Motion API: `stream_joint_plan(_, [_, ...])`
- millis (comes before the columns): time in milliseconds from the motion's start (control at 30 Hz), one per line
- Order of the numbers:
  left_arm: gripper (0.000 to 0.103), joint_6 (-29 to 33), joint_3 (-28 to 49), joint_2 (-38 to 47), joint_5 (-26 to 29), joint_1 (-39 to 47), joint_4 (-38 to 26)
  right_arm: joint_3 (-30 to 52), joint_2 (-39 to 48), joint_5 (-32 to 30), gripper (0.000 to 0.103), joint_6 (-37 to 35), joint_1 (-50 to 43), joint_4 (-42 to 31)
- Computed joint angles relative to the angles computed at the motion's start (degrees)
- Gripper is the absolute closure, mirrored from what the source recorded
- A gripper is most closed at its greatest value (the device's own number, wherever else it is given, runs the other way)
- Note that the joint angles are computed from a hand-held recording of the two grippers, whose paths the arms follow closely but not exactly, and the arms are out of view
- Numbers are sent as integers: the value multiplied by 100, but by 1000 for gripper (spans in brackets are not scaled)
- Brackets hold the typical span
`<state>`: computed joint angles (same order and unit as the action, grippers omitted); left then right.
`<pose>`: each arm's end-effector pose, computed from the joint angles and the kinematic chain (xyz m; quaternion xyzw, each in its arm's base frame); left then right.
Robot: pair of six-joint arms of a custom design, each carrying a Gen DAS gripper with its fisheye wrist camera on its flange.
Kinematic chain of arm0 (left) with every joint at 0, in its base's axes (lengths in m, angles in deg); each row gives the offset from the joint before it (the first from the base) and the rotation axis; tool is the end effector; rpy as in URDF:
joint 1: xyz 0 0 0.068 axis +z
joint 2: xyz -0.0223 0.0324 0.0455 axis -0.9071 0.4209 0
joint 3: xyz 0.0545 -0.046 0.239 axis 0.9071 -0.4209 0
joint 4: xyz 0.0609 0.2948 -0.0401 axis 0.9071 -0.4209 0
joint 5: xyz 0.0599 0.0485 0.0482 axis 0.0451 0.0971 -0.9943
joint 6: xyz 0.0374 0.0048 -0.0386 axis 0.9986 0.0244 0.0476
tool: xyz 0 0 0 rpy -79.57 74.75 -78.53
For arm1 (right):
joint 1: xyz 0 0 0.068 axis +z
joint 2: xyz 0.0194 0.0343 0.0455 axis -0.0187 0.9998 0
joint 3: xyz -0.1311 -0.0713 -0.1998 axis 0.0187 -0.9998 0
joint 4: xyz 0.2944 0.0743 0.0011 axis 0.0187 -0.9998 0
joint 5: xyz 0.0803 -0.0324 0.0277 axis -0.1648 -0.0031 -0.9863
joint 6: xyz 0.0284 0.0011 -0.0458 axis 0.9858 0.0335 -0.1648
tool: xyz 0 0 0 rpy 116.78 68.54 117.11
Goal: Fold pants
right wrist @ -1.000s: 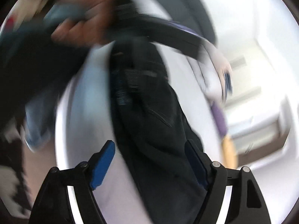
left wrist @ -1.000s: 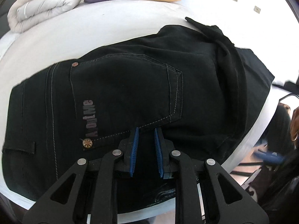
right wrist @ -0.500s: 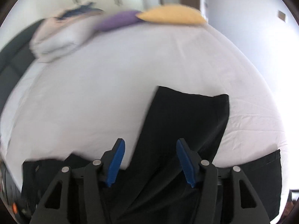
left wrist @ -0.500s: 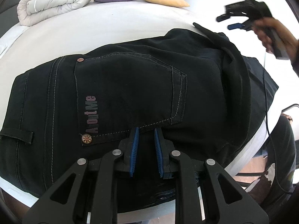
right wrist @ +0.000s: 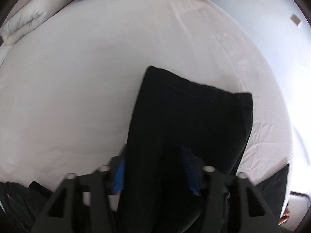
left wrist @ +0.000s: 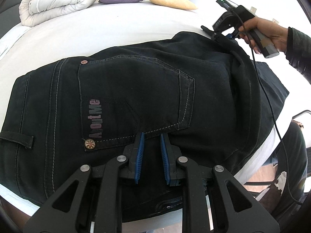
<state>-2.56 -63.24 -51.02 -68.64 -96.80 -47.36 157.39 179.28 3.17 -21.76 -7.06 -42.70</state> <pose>0.1425 -0.0843 0.0601 0.0574 0.9470 -0.1069 0.2975 0.4522 -0.0489 0.1003 0.0323 0.9896 -0.0302 0.1366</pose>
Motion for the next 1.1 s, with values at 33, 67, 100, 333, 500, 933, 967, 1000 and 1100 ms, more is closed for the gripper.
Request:
stream_joint_plan(33, [86, -2, -17, -40, -3, -2, -15, -55, -42, -63, 73, -35, -34, 42])
stream_joint_plan(67, [86, -38, -16, -42, -32, -39, -19, -158, -135, -143, 84, -98, -86, 104])
stream_joint_plan(100, [86, -59, -18, -54, -53, -64, -31, -261, -244, -266, 91, -155, -151, 151])
stream_joint_plan(333, [86, -250, 128, 182, -196, -257, -41, -1254, -1613, -1367, 99, -439, -823, 630])
stream_joint_plan(500, [86, -220, 239, 500, -105, -180, 134, -1970, -2885, -2737, 99, -675, -1925, 637])
stream_joint_plan(933, [86, 51, 319, 877, 967, 783, 491, -2070, -1719, -5202, 94, -3074, -6826, -1934])
stream_joint_plan(967, [86, 39, 358, 935, 984, 794, 495, -2026, -1545, -5120, 88, -2990, -6975, -1933])
stream_joint_plan(1000, [86, -12, 401, 986, 990, 794, 487, -2044, -1475, -5136, 81, -2882, -7086, -1879])
stream_joint_plan(1100, [86, -207, 511, 1127, 942, 745, 474, -2047, -1342, -5728, 37, -2773, -7368, -1868])
